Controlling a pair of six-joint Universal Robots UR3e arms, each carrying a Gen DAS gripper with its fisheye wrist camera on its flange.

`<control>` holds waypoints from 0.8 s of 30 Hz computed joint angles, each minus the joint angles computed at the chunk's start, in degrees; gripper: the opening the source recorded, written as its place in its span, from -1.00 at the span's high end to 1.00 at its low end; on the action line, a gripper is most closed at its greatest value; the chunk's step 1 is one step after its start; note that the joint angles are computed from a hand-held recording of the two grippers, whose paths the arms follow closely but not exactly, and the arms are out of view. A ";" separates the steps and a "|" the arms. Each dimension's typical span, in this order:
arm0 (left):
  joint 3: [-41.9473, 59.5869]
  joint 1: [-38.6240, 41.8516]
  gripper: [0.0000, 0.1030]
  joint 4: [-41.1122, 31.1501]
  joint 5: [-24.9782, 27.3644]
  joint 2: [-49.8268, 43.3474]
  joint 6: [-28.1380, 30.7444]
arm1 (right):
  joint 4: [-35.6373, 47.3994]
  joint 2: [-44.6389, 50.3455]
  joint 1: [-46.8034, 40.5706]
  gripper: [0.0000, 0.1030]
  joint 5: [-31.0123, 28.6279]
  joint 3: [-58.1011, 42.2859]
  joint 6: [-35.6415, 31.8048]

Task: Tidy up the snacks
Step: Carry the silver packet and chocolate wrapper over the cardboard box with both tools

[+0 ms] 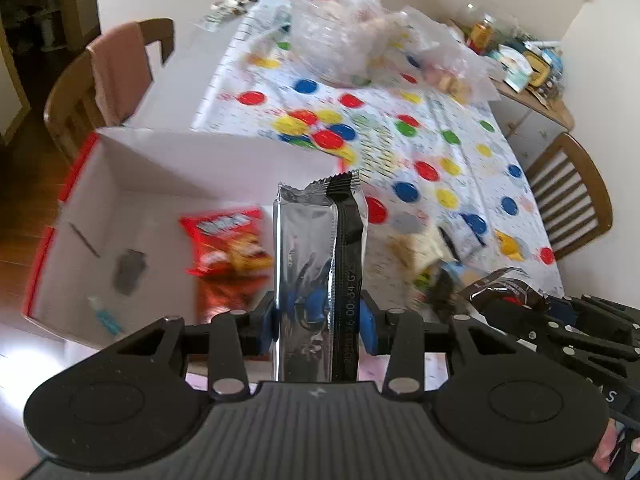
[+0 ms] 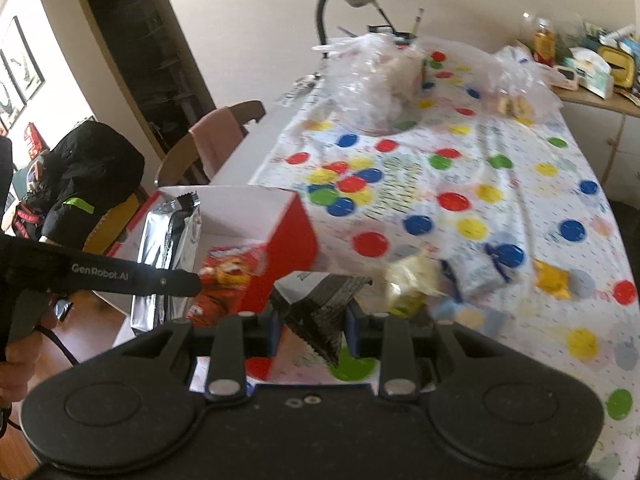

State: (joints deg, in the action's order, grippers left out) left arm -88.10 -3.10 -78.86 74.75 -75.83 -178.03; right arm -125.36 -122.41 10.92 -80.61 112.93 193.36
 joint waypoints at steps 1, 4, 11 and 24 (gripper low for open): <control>-0.10 1.88 0.22 -0.65 -0.64 0.54 1.60 | -1.89 2.84 2.53 0.43 -1.71 -1.31 1.58; -0.10 7.04 0.22 -2.12 -1.97 1.22 5.80 | -6.14 10.35 8.38 0.43 -5.60 -5.27 4.68; -1.11 15.95 0.22 -2.42 -2.48 -0.08 14.71 | -10.32 24.82 15.99 0.43 -9.55 -14.67 8.55; 1.33 18.41 0.22 2.05 2.03 -12.24 21.56 | -8.06 47.52 21.88 0.43 -13.85 -32.57 9.83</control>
